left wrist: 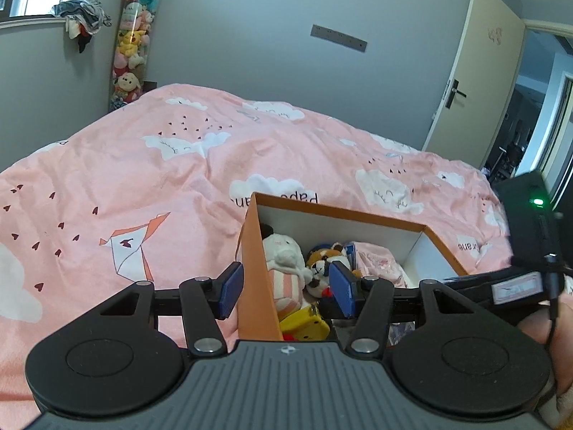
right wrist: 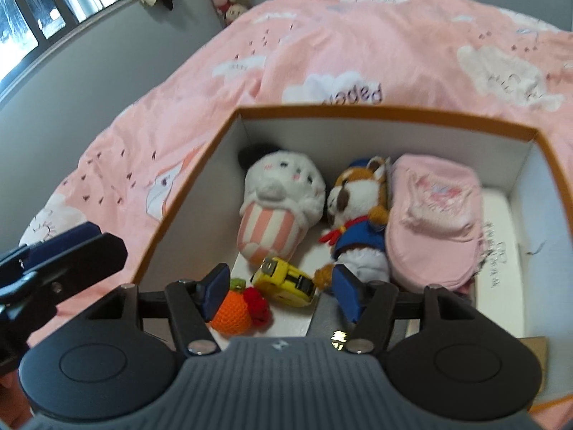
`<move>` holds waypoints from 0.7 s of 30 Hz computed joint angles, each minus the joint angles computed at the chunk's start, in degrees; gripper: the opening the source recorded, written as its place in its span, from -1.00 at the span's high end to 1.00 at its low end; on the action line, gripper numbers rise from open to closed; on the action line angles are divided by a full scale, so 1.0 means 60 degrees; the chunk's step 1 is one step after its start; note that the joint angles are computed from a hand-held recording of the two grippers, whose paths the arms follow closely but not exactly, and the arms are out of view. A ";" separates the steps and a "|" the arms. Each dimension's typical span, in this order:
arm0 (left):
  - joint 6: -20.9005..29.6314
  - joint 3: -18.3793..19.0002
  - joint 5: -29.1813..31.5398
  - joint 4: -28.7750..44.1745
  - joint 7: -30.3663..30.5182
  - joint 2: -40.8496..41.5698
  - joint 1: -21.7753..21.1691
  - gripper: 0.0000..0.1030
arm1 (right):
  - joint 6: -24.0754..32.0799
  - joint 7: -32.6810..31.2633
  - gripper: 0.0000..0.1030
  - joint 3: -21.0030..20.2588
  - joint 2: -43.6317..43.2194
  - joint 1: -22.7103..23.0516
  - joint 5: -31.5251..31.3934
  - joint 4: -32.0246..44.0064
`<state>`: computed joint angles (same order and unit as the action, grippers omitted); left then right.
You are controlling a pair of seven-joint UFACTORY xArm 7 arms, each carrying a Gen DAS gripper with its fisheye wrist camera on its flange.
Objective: Organize objects
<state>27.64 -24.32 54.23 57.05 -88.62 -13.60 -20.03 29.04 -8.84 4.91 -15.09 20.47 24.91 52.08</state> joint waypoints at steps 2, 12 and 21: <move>0.0202 -0.0176 0.0348 0.0100 -0.0394 -0.0006 0.0065 -0.22 | -0.0356 0.0262 -0.29 0.0111 -0.0390 -0.0129 -0.0277 -0.0307; 0.1997 -0.0691 0.2442 0.0810 -0.1752 0.0194 -0.0510 -0.22 | -0.2354 0.2395 -0.55 0.0775 -0.3190 -0.1139 -0.2713 -0.2428; 0.3319 -0.0617 0.3357 0.1420 -0.1990 0.0538 -0.1531 -0.23 | -0.3426 0.3727 -0.76 0.1215 -0.5700 -0.2115 -0.4174 -0.4128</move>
